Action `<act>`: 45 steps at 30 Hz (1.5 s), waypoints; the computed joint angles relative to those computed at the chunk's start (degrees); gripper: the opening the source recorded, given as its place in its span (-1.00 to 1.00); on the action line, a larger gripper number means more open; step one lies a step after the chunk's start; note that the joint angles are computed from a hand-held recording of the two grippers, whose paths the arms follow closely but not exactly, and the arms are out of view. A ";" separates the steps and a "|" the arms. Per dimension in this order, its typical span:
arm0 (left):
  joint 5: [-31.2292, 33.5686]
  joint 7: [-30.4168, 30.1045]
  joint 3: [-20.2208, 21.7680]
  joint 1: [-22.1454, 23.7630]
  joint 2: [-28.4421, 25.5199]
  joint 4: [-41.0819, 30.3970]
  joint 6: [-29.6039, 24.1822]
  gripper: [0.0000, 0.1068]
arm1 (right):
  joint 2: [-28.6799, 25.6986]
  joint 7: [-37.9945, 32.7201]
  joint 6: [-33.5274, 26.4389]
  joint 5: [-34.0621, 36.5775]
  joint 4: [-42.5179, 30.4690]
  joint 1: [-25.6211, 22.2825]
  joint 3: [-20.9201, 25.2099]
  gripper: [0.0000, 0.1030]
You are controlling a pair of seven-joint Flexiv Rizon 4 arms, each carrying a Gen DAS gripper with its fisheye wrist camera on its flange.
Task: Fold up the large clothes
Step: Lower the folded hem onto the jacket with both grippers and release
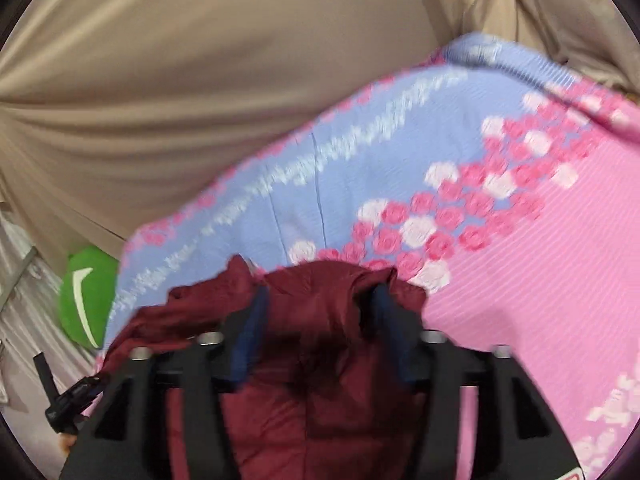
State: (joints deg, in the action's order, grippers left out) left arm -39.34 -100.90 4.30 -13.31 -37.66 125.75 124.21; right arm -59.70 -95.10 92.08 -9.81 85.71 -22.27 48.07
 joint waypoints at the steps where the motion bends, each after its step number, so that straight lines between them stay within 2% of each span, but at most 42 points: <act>1: 2.90 -2.13 -1.09 1.12 1.63 2.93 2.85 0.53 | 1.25 -0.83 1.96 0.07 2.20 -0.79 -0.47 0.34; 4: 12.15 -6.83 -4.52 5.64 5.46 9.63 3.92 0.53 | 4.72 -1.83 4.92 -1.88 10.57 -4.44 -1.57 0.36; 8: 23.27 -15.55 -9.60 12.77 4.13 12.08 0.65 0.51 | 3.86 0.60 0.58 -3.13 15.40 -8.89 -0.30 0.36; 9: 24.70 -16.59 -9.95 13.19 3.14 11.56 -0.11 0.39 | 3.40 0.69 -0.11 -2.97 15.55 -9.19 0.00 0.36; 10: 25.24 -17.30 -9.68 12.86 2.92 11.48 -0.66 0.08 | 2.74 0.57 -1.50 -2.95 15.35 -9.30 0.35 0.32; 11: 26.61 -17.97 -10.26 13.53 2.41 10.83 -1.61 -0.08 | 2.70 0.34 -2.22 -2.58 15.25 -9.01 0.20 0.19; 12: 27.27 -18.62 -10.28 13.55 2.26 10.38 -2.17 -0.36 | 2.61 -0.17 -3.02 -2.22 15.12 -8.91 0.33 -0.40; 13: 26.20 -18.65 -9.29 11.97 3.02 10.26 -3.27 -0.69 | 2.54 -1.07 -4.21 -1.86 15.10 -9.30 1.08 -0.86; 15: 24.11 -18.08 -6.43 8.11 4.75 10.98 -3.33 -0.86 | 3.61 -3.07 -1.61 -0.25 16.85 -10.27 2.36 -0.90; 19: 20.33 -16.59 -3.04 2.75 9.48 15.01 -2.17 -0.93 | 2.80 -6.30 2.43 -2.19 22.23 -18.77 10.28 -0.94; 21: 18.01 -15.28 -2.19 0.50 10.50 16.27 -3.09 -0.93 | 4.37 -5.89 4.45 -3.49 24.62 -19.44 9.43 -0.95; 23: 17.68 -15.30 -2.90 0.80 9.81 16.50 -4.84 -0.93 | 7.25 -4.30 5.35 -3.98 26.01 -16.55 4.53 -0.95; 25: 18.54 -16.05 -3.96 2.35 7.90 15.94 -6.63 -0.92 | 9.03 -1.29 4.42 -3.79 25.54 -10.85 -2.75 -0.95; 27: 21.96 -18.72 -6.64 6.35 5.58 15.58 -6.48 -0.91 | 9.54 1.22 2.62 -4.17 24.59 -6.54 -8.09 -0.95; 28: 23.67 -20.24 -6.15 6.51 5.32 15.45 -6.33 -0.89 | 9.36 1.44 1.73 -4.41 24.31 -6.19 -8.71 -0.95; 32: 18.39 -17.60 -1.43 0.15 8.94 17.25 -4.46 -0.65 | 12.00 1.94 3.36 -3.77 24.61 -5.62 -9.33 -0.79; 33: 17.70 -16.72 -0.56 -0.72 9.88 17.59 -3.28 -0.39 | 12.37 1.80 4.40 -4.08 24.51 -6.16 -8.63 -0.66; 34: 16.79 -15.81 0.23 -1.53 10.47 17.66 -1.64 -0.06 | 13.02 1.93 5.98 -4.45 24.46 -5.74 -9.04 -0.41; 35: 15.61 -14.66 1.11 -2.30 10.76 17.28 0.67 0.06 | 13.43 1.98 8.26 -5.28 23.84 -5.15 -9.31 -0.22; 36: 14.38 -13.51 1.43 -2.57 10.79 16.62 1.95 0.17 | 13.20 2.36 9.49 -6.09 23.19 -4.88 -9.28 0.10; 37: 13.98 -12.22 0.48 -1.29 10.77 15.79 2.88 0.25 | 12.59 2.90 10.79 -6.92 21.63 -4.34 -9.09 0.18; 38: 17.32 -12.29 -0.17 1.58 10.37 13.84 3.03 0.31 | 11.89 3.43 11.11 -7.96 20.27 -4.00 -8.92 0.19; 40: 18.73 -11.99 -1.78 4.98 9.11 10.64 1.92 0.58 | 10.12 5.21 9.54 -9.83 15.71 -1.32 -9.98 0.31; 42: 22.88 -13.19 -4.88 11.08 6.47 5.76 -1.13 0.58 | 8.52 7.66 7.10 -11.07 11.61 1.34 -11.50 0.35; 45: 24.96 -14.98 -8.11 16.77 2.52 0.28 -7.56 0.53 | 6.15 10.74 0.40 -9.80 4.25 7.13 -15.05 0.36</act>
State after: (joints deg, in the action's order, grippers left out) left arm -14.39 -115.88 -3.81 3.46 -35.14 126.03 116.65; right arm -53.55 -84.36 92.47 -19.62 89.96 -15.14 33.02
